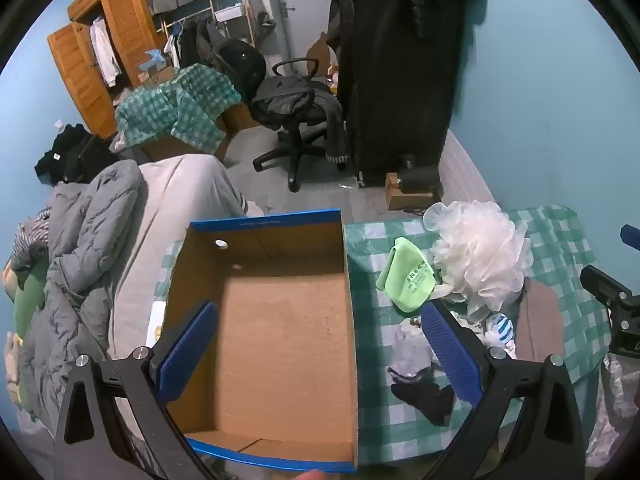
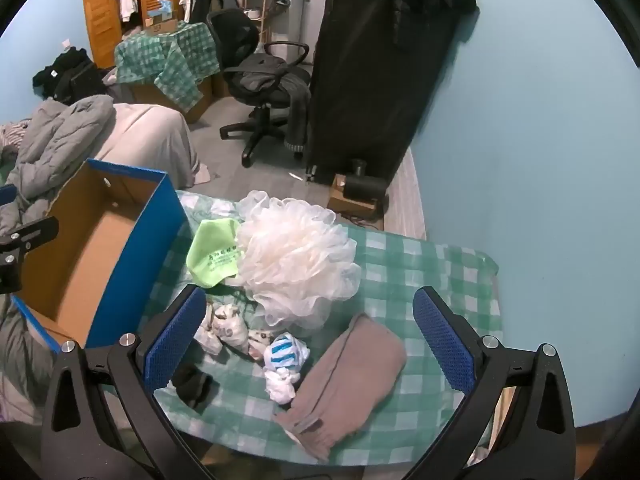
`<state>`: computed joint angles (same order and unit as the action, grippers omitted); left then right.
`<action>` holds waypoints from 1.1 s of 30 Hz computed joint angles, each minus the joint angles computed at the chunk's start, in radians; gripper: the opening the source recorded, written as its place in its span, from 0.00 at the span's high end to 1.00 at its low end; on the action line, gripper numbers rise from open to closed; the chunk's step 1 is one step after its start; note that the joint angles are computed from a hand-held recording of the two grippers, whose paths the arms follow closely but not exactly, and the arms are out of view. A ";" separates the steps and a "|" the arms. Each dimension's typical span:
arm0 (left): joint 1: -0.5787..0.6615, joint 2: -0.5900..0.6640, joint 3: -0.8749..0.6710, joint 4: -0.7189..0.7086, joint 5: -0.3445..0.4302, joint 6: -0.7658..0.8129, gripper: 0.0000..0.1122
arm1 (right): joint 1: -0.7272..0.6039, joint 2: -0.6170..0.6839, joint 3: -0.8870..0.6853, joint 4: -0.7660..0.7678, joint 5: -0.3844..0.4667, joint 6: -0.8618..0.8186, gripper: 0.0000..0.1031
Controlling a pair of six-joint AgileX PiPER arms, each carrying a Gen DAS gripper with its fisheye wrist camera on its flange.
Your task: Organize soft objects
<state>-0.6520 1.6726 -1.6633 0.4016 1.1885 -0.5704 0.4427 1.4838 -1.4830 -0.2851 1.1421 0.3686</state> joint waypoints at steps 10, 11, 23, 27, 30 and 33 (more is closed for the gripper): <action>0.008 0.005 -0.021 -0.026 0.008 0.016 0.09 | -0.002 -0.010 0.009 0.007 0.003 -0.002 0.01; 0.008 0.006 -0.019 -0.027 0.007 0.015 0.09 | 0.000 -0.008 0.007 0.005 0.004 0.001 0.01; -0.009 0.005 -0.013 -0.041 0.023 -0.025 0.09 | -0.016 -0.032 0.023 0.005 0.025 -0.013 0.01; -0.009 -0.002 0.007 -0.050 0.010 -0.020 0.09 | -0.017 -0.032 0.026 0.003 0.028 -0.011 0.01; -0.008 0.001 0.004 -0.057 0.012 -0.018 0.10 | -0.022 -0.035 0.035 0.009 0.022 -0.014 0.01; -0.008 0.009 0.000 -0.062 0.014 -0.018 0.10 | -0.024 -0.039 0.042 0.010 0.018 -0.016 0.01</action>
